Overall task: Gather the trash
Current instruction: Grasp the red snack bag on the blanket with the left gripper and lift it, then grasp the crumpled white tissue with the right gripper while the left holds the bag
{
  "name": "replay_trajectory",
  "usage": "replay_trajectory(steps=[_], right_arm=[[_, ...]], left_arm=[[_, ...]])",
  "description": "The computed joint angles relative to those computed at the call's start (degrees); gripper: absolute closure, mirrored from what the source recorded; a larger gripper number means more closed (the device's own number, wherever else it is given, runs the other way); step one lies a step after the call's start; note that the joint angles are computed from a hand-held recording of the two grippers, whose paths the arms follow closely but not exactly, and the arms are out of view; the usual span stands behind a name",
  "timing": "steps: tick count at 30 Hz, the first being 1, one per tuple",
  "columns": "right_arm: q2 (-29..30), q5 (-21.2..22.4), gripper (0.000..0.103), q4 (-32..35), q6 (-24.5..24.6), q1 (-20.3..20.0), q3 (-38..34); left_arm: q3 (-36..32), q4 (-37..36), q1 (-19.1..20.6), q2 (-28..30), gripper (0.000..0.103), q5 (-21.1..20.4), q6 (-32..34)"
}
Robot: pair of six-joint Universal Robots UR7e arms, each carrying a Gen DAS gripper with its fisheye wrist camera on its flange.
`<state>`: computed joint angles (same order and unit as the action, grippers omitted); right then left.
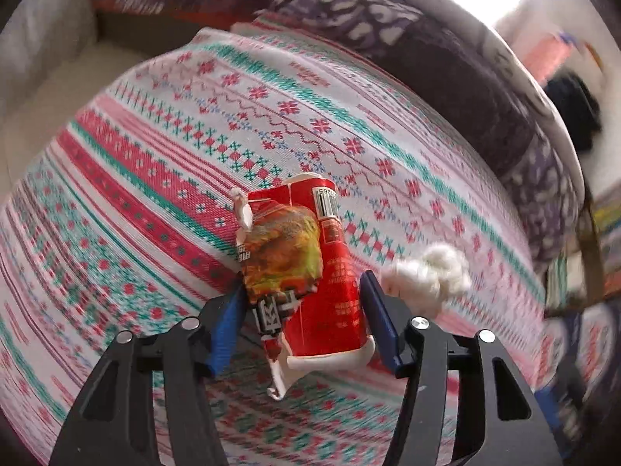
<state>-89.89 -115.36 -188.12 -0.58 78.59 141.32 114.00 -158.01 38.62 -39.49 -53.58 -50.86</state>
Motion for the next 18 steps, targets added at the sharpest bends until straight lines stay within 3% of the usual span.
replay_trajectory(steps=[7, 16, 18], right_arm=[[9.2, -1.4, 0.007, -2.1, -0.3, 3.7, -3.8], [25.6, -6.4, 0.008, -7.1, -3.0, 9.0, -11.2], [28.0, -8.7, 0.021, -8.1, -7.1, 10.1, -12.3]], left_arm=[[10.3, -2.3, -2.5, -6.4, 0.049, 7.4, 3.8], [20.4, -6.1, -4.6, -13.8, 0.048, 11.7, 1.6], [21.6, -6.7, -4.9, -14.9, 0.048, 11.7, 1.2]])
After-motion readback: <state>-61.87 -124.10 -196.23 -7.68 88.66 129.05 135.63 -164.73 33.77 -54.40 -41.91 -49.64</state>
